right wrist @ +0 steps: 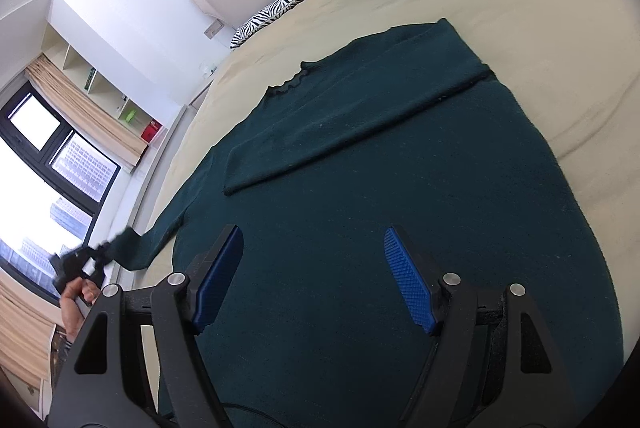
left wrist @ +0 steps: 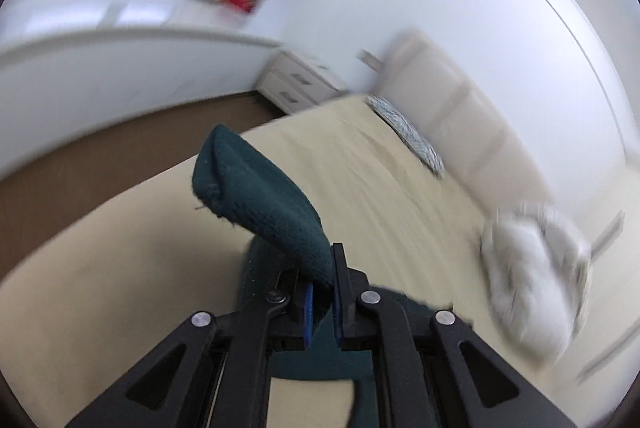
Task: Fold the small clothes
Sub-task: 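Lift the sweater side with the left tool and fold it over the body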
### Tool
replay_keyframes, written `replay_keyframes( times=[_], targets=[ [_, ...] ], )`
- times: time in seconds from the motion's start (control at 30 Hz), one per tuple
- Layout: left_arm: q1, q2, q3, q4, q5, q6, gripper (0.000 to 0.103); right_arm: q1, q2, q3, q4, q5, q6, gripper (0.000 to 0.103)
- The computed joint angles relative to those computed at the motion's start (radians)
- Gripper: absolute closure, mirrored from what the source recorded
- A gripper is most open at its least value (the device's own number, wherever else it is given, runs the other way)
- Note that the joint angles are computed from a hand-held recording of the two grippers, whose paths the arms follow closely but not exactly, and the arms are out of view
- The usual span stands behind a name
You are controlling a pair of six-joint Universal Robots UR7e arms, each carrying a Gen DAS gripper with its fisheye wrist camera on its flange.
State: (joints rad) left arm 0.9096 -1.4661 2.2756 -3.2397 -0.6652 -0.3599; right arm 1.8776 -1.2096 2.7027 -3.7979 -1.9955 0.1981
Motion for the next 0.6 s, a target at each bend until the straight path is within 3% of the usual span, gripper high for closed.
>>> replay_keyframes(
  times=[0.13,0.27,0.3,0.43,0.5,0.53,0.6],
  targets=[
    [-0.147,0.282,-0.104,0.074,0.112,0.24,0.095,-0.049,-0.037,0.046,-0.052,0.022,-0.003,0.031],
    [-0.245,0.58,-0.154,0.006,0.207,0.523,0.092,-0.106,-0.062,0.082,-0.101,0.055,-0.016,0.031],
    [-0.26,0.624,-0.152,0.015,0.222,0.545,0.091,-0.117,-0.067,0.088,-0.107,0.061,-0.02,0.031],
    [-0.247,0.636,-0.125,0.202,0.142,0.345,0.084,-0.154,-0.112,0.096,-0.066,0.07,-0.038,0.031],
    [-0.228,0.61,-0.115,0.232,0.113,0.286,0.07,-0.172,-0.133,0.088,-0.033,0.076,-0.049,0.031],
    [-0.222,0.587,-0.1,0.249,0.105,0.244,0.056,-0.182,-0.149,0.077,0.003,0.085,-0.053,0.031],
    [-0.22,0.535,-0.062,0.249,0.088,0.208,0.047,-0.184,-0.156,0.045,0.054,0.096,-0.057,0.03]
  ],
)
